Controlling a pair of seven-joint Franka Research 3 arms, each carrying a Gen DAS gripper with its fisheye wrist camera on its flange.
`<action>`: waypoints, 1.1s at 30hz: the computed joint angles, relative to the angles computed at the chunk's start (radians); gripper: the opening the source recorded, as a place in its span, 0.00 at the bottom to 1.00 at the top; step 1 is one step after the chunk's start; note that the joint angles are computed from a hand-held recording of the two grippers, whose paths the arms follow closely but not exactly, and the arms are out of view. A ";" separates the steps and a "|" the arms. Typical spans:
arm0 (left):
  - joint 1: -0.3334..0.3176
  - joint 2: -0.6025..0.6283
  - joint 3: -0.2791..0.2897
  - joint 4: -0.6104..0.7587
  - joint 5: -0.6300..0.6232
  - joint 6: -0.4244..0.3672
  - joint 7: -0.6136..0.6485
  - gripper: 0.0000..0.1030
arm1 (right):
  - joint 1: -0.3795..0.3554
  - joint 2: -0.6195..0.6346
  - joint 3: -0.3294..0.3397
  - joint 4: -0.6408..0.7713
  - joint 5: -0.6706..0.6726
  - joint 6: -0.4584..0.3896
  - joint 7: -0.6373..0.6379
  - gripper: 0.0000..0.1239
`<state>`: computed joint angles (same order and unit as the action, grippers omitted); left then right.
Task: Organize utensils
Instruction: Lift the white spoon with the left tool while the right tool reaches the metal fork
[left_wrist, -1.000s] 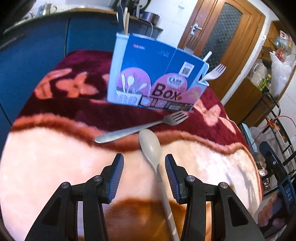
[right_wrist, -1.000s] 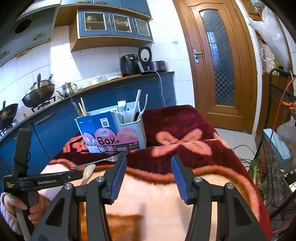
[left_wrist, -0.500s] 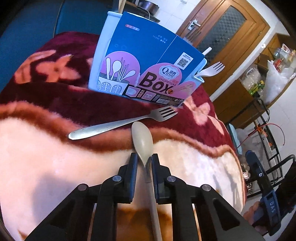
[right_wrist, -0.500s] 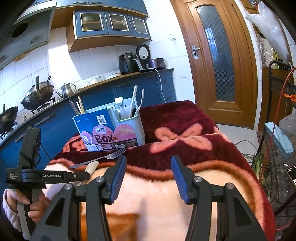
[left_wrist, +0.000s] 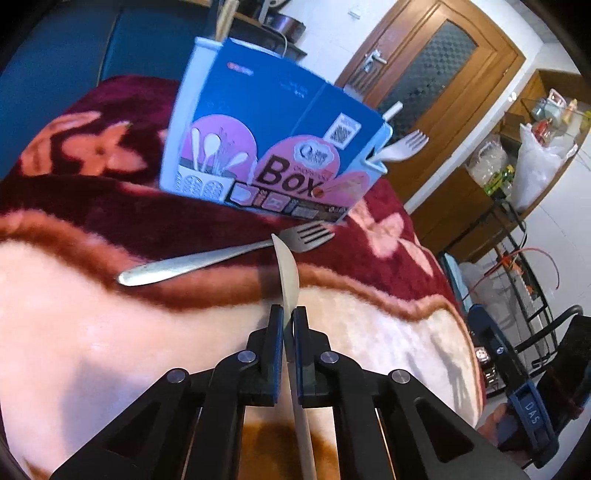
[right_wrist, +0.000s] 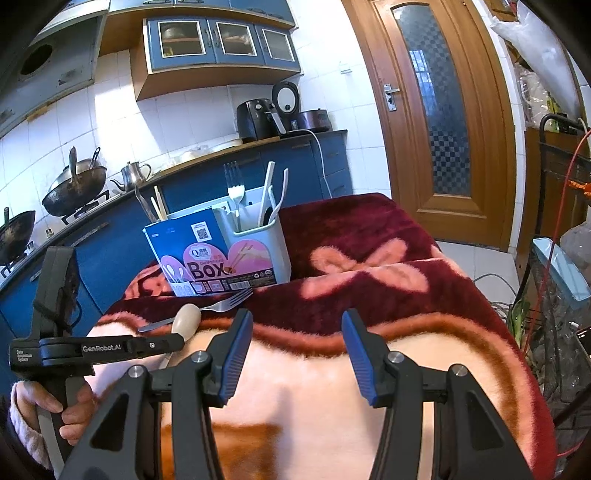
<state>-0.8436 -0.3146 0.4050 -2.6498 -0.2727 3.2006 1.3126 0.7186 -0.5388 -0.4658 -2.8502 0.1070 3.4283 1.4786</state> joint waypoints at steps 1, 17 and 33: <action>0.021 -0.005 -0.018 -0.008 0.005 0.011 -0.006 0.05 | 0.003 0.002 0.001 0.004 -0.001 -0.006 0.001 0.43; 0.810 -0.182 -0.662 -0.147 0.260 0.085 -0.266 0.05 | 0.231 0.108 -0.101 0.190 0.141 -0.197 -0.096 0.43; 0.949 -0.223 -0.666 -0.202 0.438 0.155 -0.402 0.05 | 0.420 0.367 -0.242 0.444 0.498 -0.392 -0.259 0.43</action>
